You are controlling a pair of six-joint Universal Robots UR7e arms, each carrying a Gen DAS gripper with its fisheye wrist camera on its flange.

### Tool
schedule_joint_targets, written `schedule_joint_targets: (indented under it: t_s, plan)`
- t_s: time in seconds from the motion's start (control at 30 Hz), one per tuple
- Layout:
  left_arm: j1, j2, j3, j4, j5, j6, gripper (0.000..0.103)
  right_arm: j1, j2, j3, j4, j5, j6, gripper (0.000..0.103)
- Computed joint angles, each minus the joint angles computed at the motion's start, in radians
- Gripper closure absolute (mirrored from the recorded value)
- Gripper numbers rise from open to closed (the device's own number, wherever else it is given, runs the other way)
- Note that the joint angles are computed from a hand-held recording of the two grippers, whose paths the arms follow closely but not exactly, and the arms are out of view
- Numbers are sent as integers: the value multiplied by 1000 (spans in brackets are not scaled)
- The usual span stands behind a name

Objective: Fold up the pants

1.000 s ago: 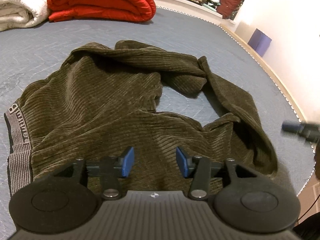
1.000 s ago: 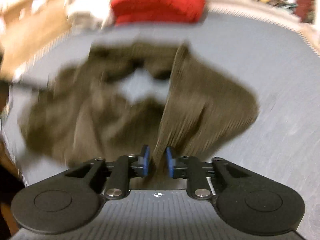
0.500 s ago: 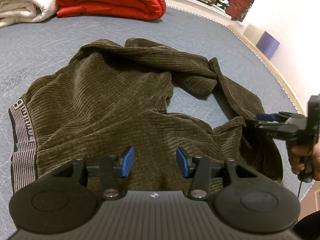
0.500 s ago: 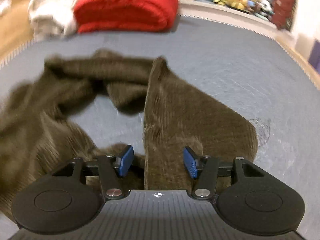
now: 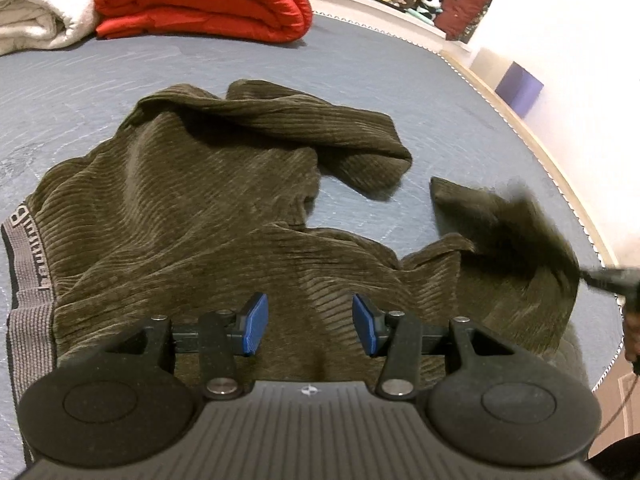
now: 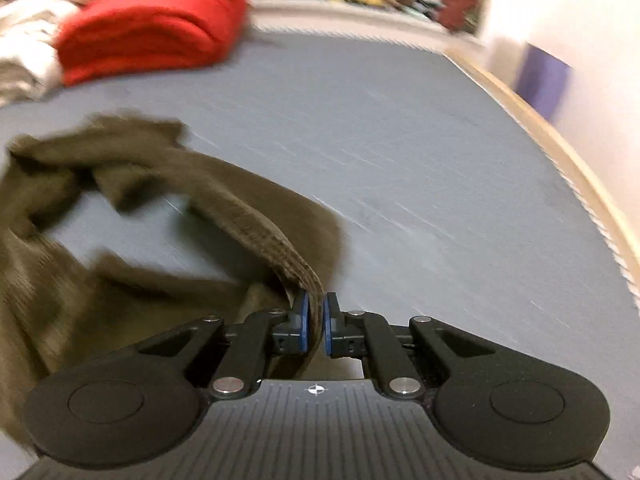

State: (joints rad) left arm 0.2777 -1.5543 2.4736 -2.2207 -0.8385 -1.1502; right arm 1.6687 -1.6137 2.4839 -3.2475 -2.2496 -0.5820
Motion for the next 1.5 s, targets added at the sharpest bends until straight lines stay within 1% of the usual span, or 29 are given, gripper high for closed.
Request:
schedule_joint_targets:
  t_s: [0.1,0.17,0.2,0.23,0.27,0.3,0.33,0.4,0.47,0.5,0.53,0.57,0.63,0.67,0.73,0.8,0.87,0.9,0.93,0.97,1.03,1.07,1.17,1.23,1.27,1.33,1.37,1.43,1.5]
  plan:
    - [-8,18,-2,-19,-7,9,51,-65,-139,29,198,-60,-21,96]
    - [-11,26,-3,-26,-9,10,51,-115,-232,45,378,-46,-63,95]
    - [-13,30,-4,-30,-9,10,51,-133,-259,58,426,-45,-95,95]
    - [-13,34,-4,-34,-8,10,51,-134,-264,71,433,-68,-124,95]
    - [-13,37,-5,-36,-7,10,51,-129,-262,86,398,-85,-178,89]
    - [-14,40,-5,-35,-5,8,50,-124,-261,104,336,-72,-224,86]
    - [-14,40,-5,-32,-3,6,49,-116,-270,108,313,-50,-228,79]
    - [-13,39,-3,-22,-1,4,48,-94,-278,112,230,22,-222,70]
    - [-7,35,-1,-8,1,-1,48,-79,-265,130,123,138,-234,57]
    - [-1,30,0,2,3,-3,48,-73,-259,137,108,205,-231,57]
    - [3,27,0,11,4,-10,48,-59,-238,141,110,253,-244,57]
    - [7,23,1,19,6,-15,48,-40,-194,147,81,270,-285,56]
    - [15,18,2,31,9,-21,48,5,-73,172,-49,270,-383,52]
    - [18,16,2,35,10,-22,48,14,-21,179,-72,279,-421,48]
    - [22,10,3,39,13,-22,47,47,80,178,-89,247,-459,45]
    - [25,6,2,45,16,-26,45,71,222,173,-182,178,-515,45]
    - [28,1,1,45,18,-24,45,68,316,162,-249,119,-574,49]
    - [29,3,-1,42,18,-22,45,59,315,157,-234,122,-565,54]
    - [31,4,-1,39,18,-20,45,46,292,143,-177,146,-528,85]
    - [33,6,-3,34,18,-16,45,35,249,130,-106,163,-484,88]
    - [36,12,-5,19,17,-6,45,29,199,128,-90,198,-462,89]
    - [37,17,-6,10,15,0,45,18,146,128,-75,231,-442,89]
    - [38,37,-10,-19,12,17,44,-55,-28,100,-13,374,-314,89]
    - [38,48,-11,-32,10,23,44,-149,-169,83,-19,507,-189,89]
    - [38,51,-11,-35,9,24,44,-198,-209,80,-51,562,-125,89]
    - [38,56,-11,-39,8,25,44,-341,-303,76,-140,690,54,89]
    - [38,56,-11,-38,7,24,44,-409,-328,81,-201,722,130,89]
    - [36,51,-8,-29,7,19,44,-537,-353,73,-319,682,333,90]
    - [34,40,-3,-16,7,14,44,-651,-375,51,-288,618,486,90]
